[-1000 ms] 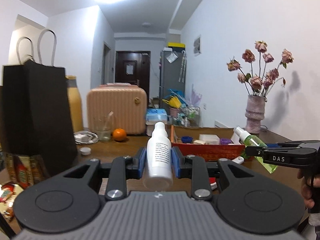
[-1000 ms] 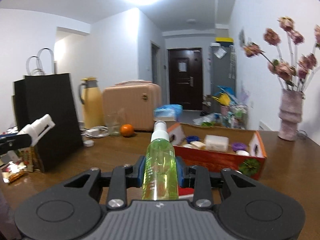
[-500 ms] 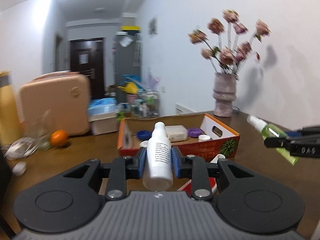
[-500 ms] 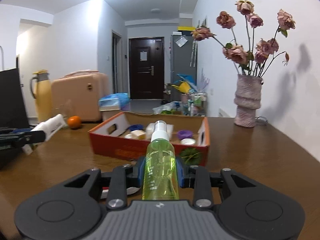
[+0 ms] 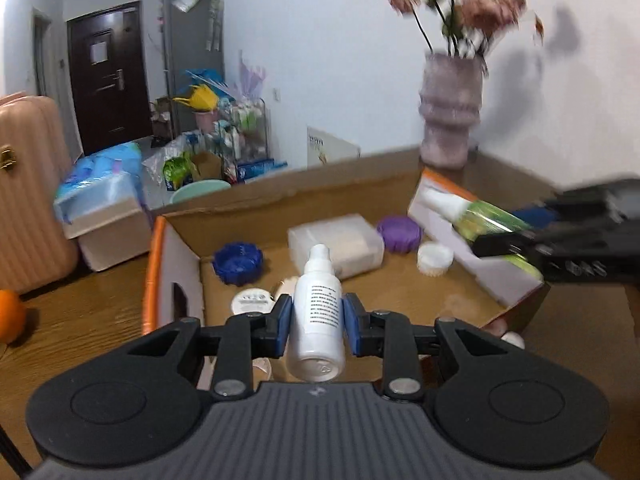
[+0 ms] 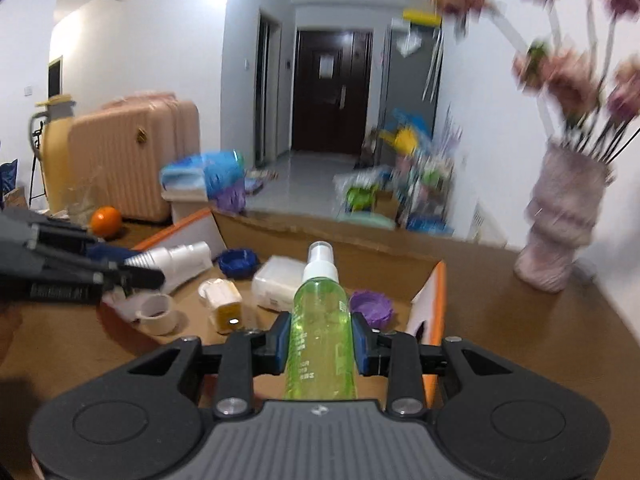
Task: Organize rigid objects
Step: 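Carry both spray bottles over the box and open both tools, then withdraw both tools from the box toward the red lint brush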
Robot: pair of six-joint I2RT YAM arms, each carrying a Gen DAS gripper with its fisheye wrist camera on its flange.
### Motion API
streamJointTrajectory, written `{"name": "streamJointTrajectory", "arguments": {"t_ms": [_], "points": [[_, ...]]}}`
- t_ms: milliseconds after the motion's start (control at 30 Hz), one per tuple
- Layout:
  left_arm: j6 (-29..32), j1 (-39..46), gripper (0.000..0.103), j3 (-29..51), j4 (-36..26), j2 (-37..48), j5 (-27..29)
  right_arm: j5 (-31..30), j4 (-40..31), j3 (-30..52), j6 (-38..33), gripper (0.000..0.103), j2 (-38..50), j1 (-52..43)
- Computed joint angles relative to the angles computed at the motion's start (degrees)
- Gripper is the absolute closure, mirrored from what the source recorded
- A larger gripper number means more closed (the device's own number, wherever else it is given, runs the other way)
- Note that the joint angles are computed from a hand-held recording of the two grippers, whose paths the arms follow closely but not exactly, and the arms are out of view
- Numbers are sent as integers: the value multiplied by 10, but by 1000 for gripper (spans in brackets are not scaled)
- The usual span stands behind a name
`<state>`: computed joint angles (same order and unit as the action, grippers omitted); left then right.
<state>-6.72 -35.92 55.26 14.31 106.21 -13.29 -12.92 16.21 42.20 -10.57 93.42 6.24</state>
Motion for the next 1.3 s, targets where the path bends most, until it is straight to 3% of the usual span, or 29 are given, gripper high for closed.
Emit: {"name": "streamJointTrajectory", "arguments": {"t_ms": [200, 267, 433, 633, 733, 833, 867, 967, 1033, 1133, 1200, 1233, 1300], "points": [[27, 8, 72, 46, 3, 77, 28, 36, -27, 107, -16, 73, 146, 15], [27, 11, 72, 40, 19, 80, 24, 53, -13, 111, -16, 78, 163, 19], [24, 11, 72, 13, 20, 37, 1, 63, -5, 111, -20, 79, 159, 17], [11, 9, 62, -32, -22, -74, -47, 32, -34, 75, -18, 78, 56, -7], [-7, -6, 47, -75, -43, -152, -79, 24, -66, 44, -24, 77, -22, -11], [-21, -48, 37, -137, -52, -245, -145, 17, -99, 4, -25, 73, -113, -16], [-33, -66, 29, -156, -59, -276, -169, 12, -113, -10, -25, 68, -147, -20], [-81, -140, 24, -204, -99, -365, -262, -14, -154, -52, -26, 54, -245, -35], [-110, -200, 21, -232, -121, -416, -329, -32, -181, -90, -20, 51, -322, -49], [-209, -319, 16, -266, -168, -462, -461, -78, -195, -163, 8, 44, -442, -87], [-319, -401, 9, -255, -259, -454, -547, -108, -218, -210, 33, 42, -531, -112], [-403, -440, 6, -237, -338, -438, -587, -123, -237, -235, 47, 42, -589, -126], [-755, -526, 2, -150, -655, -336, -649, -136, -296, -269, 68, 39, -703, -141]]}}
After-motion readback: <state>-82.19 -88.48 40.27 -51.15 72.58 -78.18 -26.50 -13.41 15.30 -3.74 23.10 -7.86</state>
